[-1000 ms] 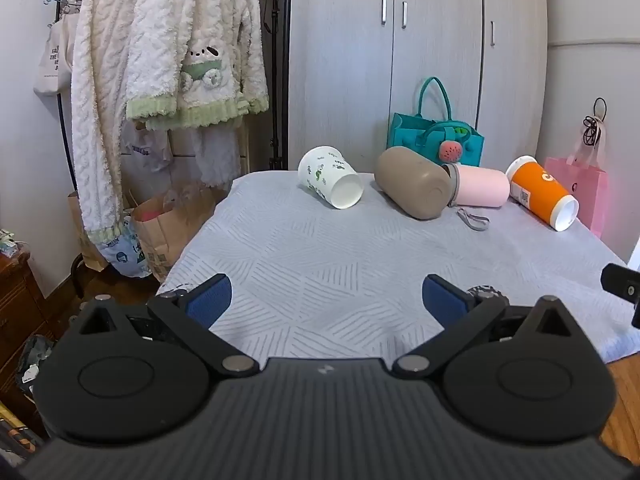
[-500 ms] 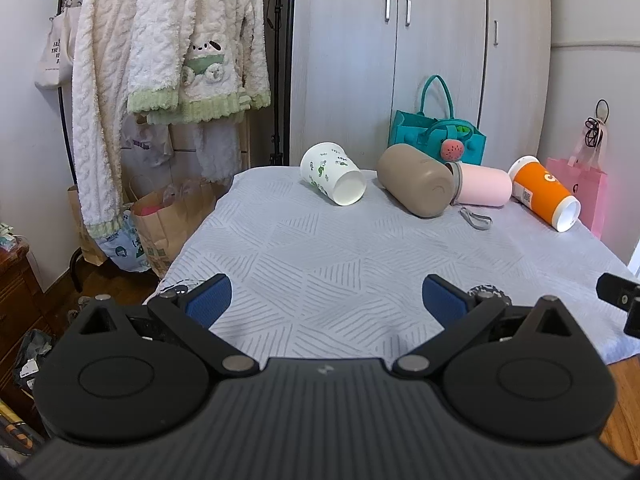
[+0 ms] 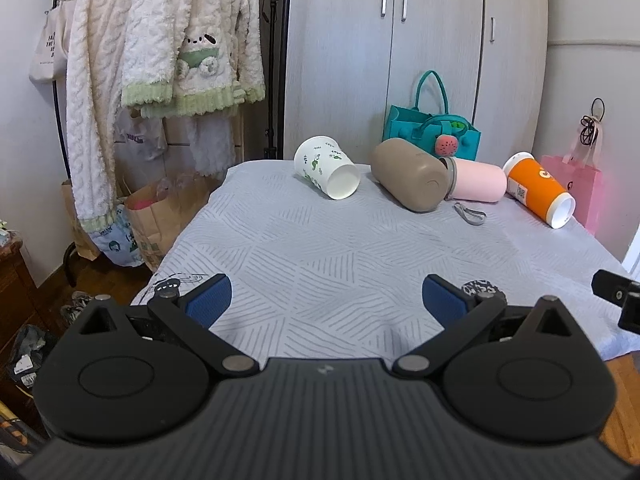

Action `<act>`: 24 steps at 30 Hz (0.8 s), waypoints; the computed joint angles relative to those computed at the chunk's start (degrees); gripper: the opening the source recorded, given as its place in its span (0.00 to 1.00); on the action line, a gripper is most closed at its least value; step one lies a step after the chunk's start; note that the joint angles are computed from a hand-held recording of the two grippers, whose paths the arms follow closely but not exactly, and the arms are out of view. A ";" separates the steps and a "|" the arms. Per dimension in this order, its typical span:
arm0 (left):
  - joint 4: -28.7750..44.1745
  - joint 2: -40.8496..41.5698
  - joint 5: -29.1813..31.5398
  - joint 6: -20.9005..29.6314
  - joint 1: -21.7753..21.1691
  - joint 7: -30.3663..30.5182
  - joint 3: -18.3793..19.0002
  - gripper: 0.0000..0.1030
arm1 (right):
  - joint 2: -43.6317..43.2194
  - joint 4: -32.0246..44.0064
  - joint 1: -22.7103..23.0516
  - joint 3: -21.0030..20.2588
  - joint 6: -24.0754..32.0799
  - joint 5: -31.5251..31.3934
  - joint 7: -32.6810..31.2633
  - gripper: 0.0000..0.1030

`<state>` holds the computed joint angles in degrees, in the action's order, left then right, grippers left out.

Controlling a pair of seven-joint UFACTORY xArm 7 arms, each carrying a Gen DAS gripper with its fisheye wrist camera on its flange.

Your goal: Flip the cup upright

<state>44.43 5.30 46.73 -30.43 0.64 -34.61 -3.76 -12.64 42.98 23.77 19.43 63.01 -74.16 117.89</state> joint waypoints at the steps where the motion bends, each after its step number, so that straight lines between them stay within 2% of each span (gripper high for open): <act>1: -0.13 -0.03 -0.46 0.11 -0.13 0.39 -0.01 1.00 | -0.02 -0.04 -0.01 -0.03 -0.05 -0.03 0.01 1.00; 8: -0.01 0.27 -1.79 0.47 -0.15 0.70 -0.20 1.00 | 0.24 0.02 -0.09 -0.02 0.55 0.39 -0.24 1.00; 15: 1.50 1.06 5.55 -1.67 1.77 -5.86 -0.18 1.00 | 0.64 0.28 0.21 0.00 1.14 0.51 -0.37 1.00; 24: -0.98 -0.43 -0.34 -3.58 0.21 0.26 0.75 1.00 | 1.14 1.76 1.24 0.43 4.34 3.05 -1.33 1.00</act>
